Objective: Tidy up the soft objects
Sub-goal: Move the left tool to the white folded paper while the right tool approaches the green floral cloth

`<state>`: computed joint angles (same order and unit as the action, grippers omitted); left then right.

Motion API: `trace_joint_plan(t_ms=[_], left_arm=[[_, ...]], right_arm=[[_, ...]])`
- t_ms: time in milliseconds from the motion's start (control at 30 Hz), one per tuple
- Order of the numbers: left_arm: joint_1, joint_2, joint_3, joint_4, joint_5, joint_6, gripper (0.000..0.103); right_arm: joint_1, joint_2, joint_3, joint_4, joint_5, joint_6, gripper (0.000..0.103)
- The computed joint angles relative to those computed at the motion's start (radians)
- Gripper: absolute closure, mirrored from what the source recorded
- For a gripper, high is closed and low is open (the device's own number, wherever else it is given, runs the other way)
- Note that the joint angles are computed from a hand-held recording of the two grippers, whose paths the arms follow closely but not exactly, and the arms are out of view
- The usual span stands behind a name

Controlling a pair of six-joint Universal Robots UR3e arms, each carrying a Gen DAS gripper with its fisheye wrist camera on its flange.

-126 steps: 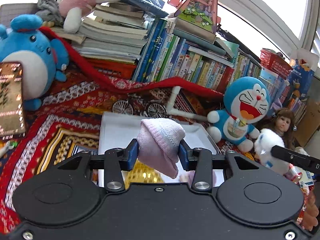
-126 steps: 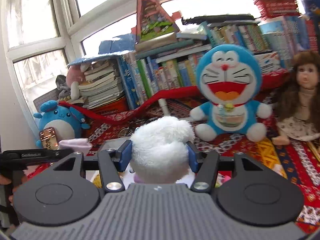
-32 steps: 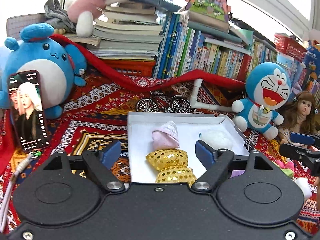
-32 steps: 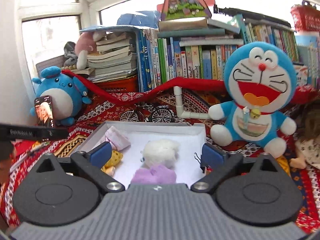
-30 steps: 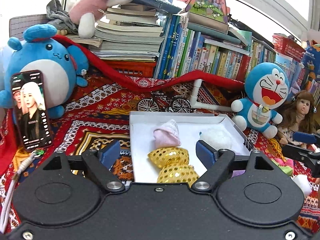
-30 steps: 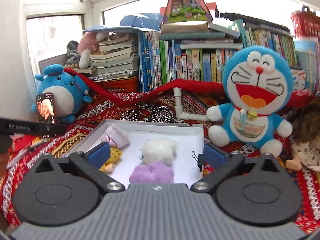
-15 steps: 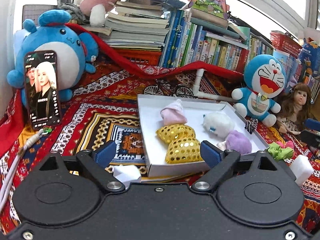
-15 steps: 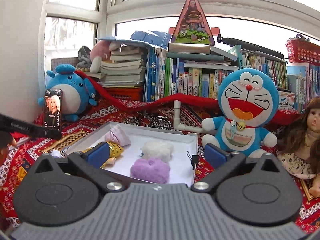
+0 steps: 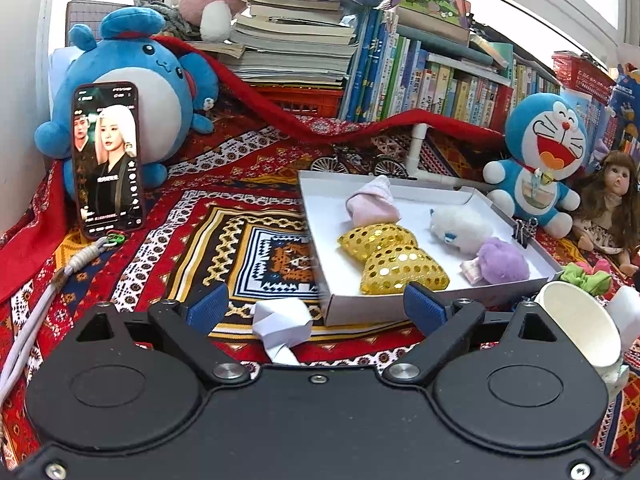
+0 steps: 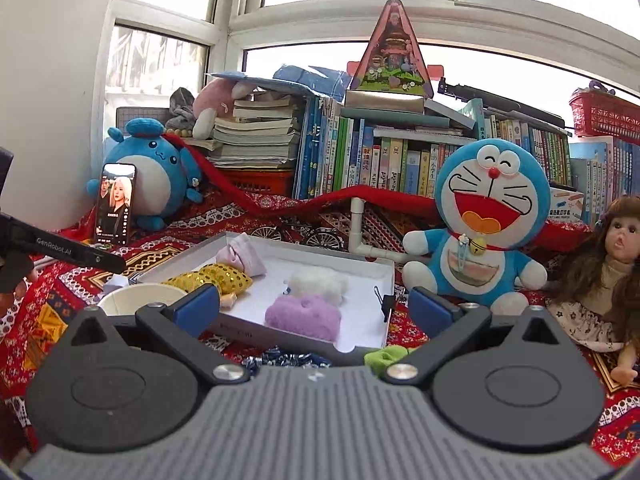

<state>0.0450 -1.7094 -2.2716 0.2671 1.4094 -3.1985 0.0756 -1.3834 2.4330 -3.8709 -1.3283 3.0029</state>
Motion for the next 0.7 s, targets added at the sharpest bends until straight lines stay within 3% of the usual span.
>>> trace_joint_plan(t_ms=[300,700], left_arm=[[0.008,-0.037,-0.035,0.067,0.022,-0.039,0.009],[-0.018,-0.078,-0.042,0.083,0.061,-0.005,0.009]], right_arm=[[-0.022,0.018,0.119,-0.148,0.011,0.062,0.000],[0.013,0.023,0.213,-0.183,-0.014,0.052,0.000]])
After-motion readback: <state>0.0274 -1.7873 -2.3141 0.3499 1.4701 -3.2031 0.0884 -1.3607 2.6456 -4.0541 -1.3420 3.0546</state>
